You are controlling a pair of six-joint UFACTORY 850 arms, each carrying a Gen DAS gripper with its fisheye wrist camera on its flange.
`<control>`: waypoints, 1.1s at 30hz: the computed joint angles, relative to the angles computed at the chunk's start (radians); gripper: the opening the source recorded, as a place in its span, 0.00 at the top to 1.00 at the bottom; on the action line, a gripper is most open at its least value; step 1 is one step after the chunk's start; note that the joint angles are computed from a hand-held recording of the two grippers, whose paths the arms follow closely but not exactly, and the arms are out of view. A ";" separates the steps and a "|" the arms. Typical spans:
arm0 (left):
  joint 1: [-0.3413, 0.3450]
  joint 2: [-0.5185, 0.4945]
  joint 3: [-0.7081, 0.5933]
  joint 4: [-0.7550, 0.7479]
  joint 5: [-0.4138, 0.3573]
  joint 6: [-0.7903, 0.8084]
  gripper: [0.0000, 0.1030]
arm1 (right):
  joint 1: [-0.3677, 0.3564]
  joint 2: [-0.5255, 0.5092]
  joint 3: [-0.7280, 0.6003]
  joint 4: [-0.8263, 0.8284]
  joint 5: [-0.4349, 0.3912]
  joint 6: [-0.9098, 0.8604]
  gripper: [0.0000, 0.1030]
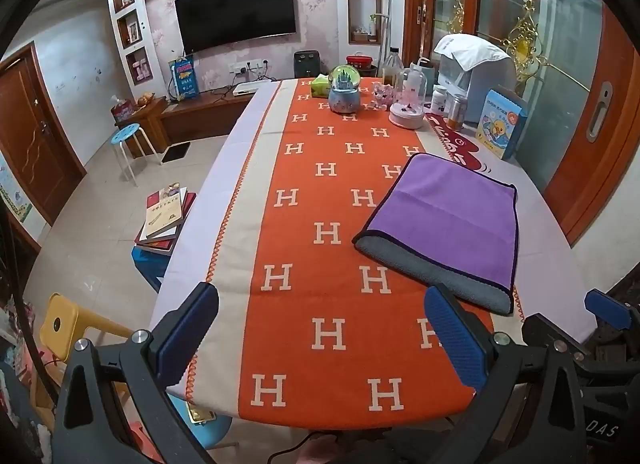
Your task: Fold towel
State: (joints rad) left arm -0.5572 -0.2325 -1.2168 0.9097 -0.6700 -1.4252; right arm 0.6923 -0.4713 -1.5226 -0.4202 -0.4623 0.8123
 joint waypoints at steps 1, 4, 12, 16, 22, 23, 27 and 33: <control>0.001 -0.003 -0.001 0.000 0.003 -0.001 0.01 | 0.000 0.000 0.000 0.001 -0.001 0.001 0.02; 0.007 0.007 0.020 -0.001 0.012 -0.004 0.01 | 0.001 0.001 -0.008 0.013 -0.014 -0.011 0.02; 0.023 -0.006 0.009 -0.074 0.026 0.070 0.01 | 0.001 -0.008 -0.014 0.035 -0.027 -0.024 0.02; 0.028 -0.011 -0.001 -0.099 0.027 0.105 0.01 | 0.005 -0.020 -0.031 0.043 -0.049 -0.022 0.02; 0.047 -0.015 -0.005 -0.157 0.031 0.179 0.01 | 0.010 -0.028 -0.041 0.067 -0.076 -0.015 0.02; 0.051 -0.013 -0.001 -0.166 0.039 0.191 0.01 | 0.010 -0.028 -0.042 0.071 -0.080 -0.013 0.02; 0.069 -0.014 0.003 -0.203 0.066 0.251 0.01 | 0.011 -0.045 -0.062 0.084 -0.101 0.005 0.02; 0.109 -0.026 0.004 -0.302 0.107 0.386 0.01 | 0.016 -0.060 -0.074 0.084 -0.125 0.083 0.02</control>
